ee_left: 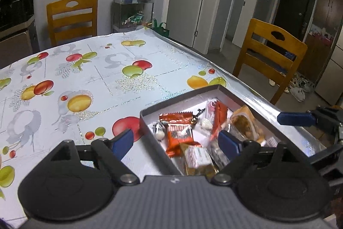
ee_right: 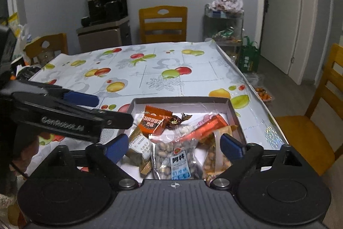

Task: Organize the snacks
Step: 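Move both grippers back from the filled box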

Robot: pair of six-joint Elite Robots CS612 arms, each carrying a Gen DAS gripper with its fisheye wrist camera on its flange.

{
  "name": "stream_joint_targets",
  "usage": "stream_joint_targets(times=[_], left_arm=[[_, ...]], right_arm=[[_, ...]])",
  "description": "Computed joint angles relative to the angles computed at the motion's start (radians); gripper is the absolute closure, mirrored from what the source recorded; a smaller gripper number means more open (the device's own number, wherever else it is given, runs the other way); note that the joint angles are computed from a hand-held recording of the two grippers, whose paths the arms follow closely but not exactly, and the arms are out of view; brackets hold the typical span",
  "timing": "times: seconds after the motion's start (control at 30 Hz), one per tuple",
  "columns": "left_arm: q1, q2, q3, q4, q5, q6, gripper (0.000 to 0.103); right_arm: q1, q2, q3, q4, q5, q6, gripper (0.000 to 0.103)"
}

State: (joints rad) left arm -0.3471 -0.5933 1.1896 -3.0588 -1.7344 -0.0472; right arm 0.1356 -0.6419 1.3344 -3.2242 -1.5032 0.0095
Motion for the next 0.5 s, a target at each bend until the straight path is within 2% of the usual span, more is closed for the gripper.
stream_joint_targets(times=[0.3, 0.5], left_arm=[[0.009, -0.076, 0.144, -0.109, -0.038, 0.074, 0.015], [0.016, -0.121, 0.240, -0.202, -0.055, 0.111, 0.013]], right_arm=[[0.022, -0.053, 0.103, -0.079, -0.064, 0.087, 0.000], [0.051, -0.078, 0.172, -0.127, -0.126, 0.119, 0.000]])
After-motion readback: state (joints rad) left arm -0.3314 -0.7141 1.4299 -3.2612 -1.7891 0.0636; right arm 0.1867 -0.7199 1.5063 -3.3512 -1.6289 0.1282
